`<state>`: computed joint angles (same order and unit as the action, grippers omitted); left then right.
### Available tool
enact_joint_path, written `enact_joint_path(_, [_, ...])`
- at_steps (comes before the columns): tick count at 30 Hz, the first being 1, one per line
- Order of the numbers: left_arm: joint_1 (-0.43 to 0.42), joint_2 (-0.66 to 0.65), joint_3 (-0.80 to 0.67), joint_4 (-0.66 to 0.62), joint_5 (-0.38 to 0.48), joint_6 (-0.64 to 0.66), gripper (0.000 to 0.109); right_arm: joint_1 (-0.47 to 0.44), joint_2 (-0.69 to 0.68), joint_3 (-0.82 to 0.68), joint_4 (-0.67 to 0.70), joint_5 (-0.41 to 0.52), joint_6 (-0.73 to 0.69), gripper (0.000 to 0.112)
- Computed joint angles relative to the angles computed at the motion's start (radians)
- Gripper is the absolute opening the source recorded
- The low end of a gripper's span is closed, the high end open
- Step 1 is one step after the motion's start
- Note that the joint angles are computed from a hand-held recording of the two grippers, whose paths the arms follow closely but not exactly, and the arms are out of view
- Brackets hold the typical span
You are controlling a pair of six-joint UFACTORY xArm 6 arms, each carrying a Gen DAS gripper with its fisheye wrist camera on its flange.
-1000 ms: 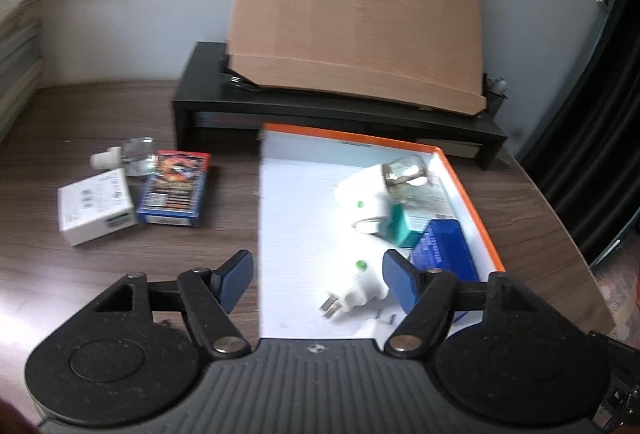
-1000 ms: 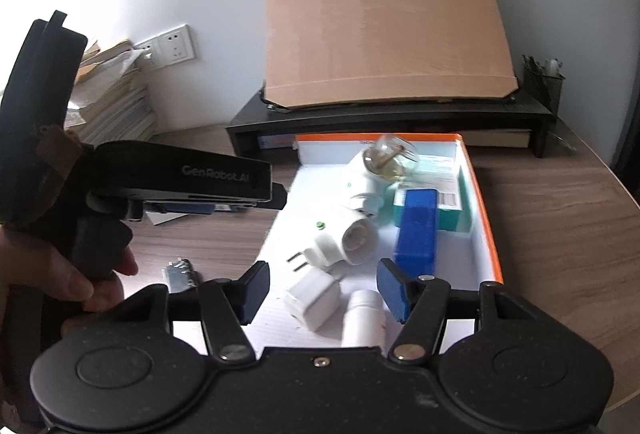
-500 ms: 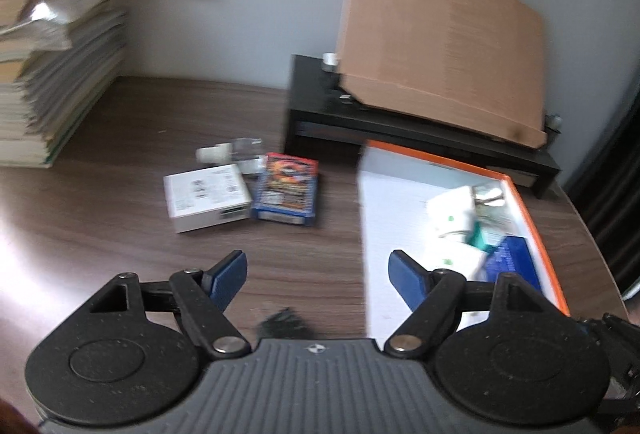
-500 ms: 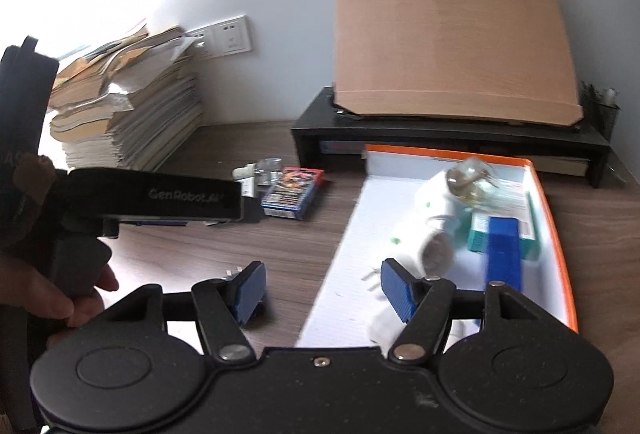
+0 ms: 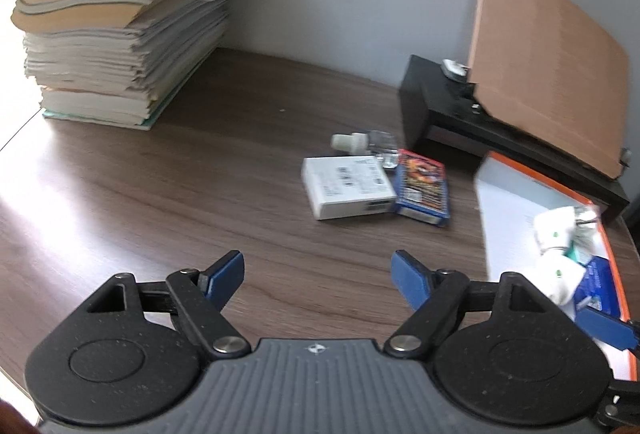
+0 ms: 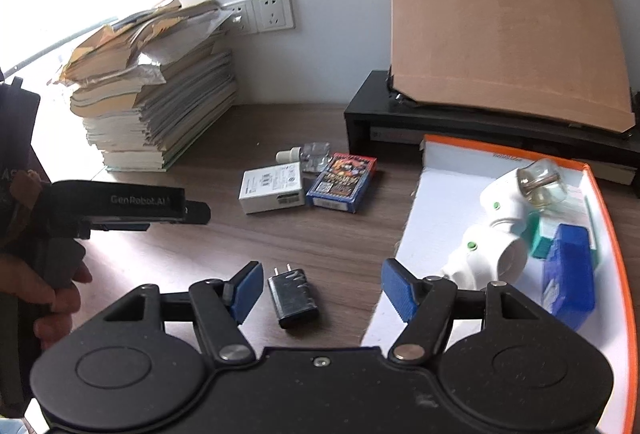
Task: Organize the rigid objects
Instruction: 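Grasp the black charger with the right gripper while the left grasps the white charger box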
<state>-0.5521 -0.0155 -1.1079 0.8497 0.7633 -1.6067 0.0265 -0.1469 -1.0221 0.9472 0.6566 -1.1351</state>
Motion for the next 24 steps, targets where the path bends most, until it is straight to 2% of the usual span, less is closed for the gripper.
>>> enact_joint_path(6, [0.057,0.030,-0.010,-0.013,-0.054,0.056,0.091,0.029,0.018,0.004,-0.029,-0.035,0.054,0.079])
enact_joint_path(9, [0.091,0.080,-0.046,0.025,-0.114,0.096,0.096,0.041,0.028,0.004,-0.049,-0.055,0.090,0.079])
enact_joint_path(12, [0.138,0.145,-0.090,0.083,-0.204,0.199,0.097,0.050,0.035,0.006,-0.073,-0.082,0.129,0.079])
enact_joint_path(15, [0.200,0.201,-0.121,0.068,-0.324,0.389,0.097,0.053,0.044,0.005,-0.095,-0.100,0.172,0.079])
enact_joint_path(18, [0.248,0.250,-0.148,0.019,-0.402,0.566,0.099,0.060,0.051,0.010,-0.112,-0.112,0.207,0.079])
enact_joint_path(20, [0.274,0.285,-0.160,-0.097,-0.466,0.724,0.099,0.068,0.056,0.015,-0.125,-0.119,0.230,0.079])
enact_joint_path(24, [0.280,0.345,-0.185,-0.338,-0.520,1.053,0.100,0.083,0.070,0.013,-0.136,-0.111,0.241,0.079])
